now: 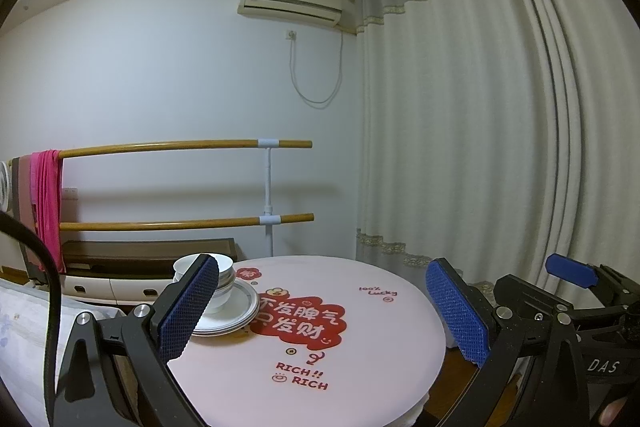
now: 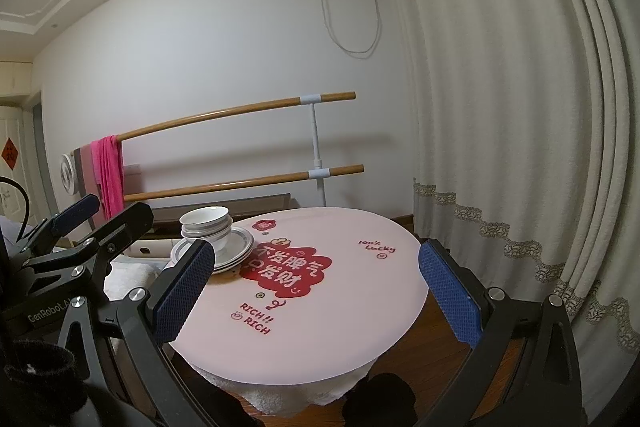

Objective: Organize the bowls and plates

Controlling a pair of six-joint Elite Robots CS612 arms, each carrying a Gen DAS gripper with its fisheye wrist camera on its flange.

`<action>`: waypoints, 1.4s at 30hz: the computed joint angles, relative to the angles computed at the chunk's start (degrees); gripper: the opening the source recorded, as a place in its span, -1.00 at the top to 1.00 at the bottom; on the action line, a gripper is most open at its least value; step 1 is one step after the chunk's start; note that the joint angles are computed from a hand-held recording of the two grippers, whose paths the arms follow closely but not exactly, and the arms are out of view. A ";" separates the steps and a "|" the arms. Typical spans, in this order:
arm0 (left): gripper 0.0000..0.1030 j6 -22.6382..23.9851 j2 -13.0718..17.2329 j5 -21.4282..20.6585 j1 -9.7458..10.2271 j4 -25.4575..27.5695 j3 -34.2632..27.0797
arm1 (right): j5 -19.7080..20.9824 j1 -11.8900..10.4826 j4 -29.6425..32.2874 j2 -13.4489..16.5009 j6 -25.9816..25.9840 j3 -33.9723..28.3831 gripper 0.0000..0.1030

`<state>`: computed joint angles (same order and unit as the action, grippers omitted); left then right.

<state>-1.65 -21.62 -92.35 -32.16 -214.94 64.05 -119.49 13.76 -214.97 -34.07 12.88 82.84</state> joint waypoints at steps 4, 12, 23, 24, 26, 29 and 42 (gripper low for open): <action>-0.99 0.01 0.02 0.05 0.03 -0.05 0.05 | 0.02 0.02 -0.01 0.02 0.06 0.01 -1.00; -0.99 -0.01 0.02 0.52 0.03 0.73 -0.04 | 0.41 0.00 0.74 0.40 0.41 -0.53 -1.00; -0.99 0.01 1.16 0.13 0.58 3.73 -2.80 | 1.59 -0.35 4.02 1.28 1.61 -2.25 -1.00; -0.99 0.13 1.31 0.19 0.59 3.96 -3.12 | 1.63 -0.37 4.18 1.39 1.61 -2.48 -1.00; -0.99 0.33 1.53 0.20 0.68 4.33 -3.74 | 1.58 -0.41 4.62 1.60 1.67 -2.92 -1.00; -0.99 0.56 1.81 0.16 0.78 4.67 -4.48 | 1.61 -0.46 4.96 1.81 1.80 -3.33 -1.00; -0.99 -0.37 3.34 0.30 1.06 6.79 -8.15 | 0.37 -0.73 5.16 2.99 -0.23 -6.06 -1.00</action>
<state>-2.02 -18.28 -92.05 -31.10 -208.15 55.90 -119.11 13.03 -209.81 -31.07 12.65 76.78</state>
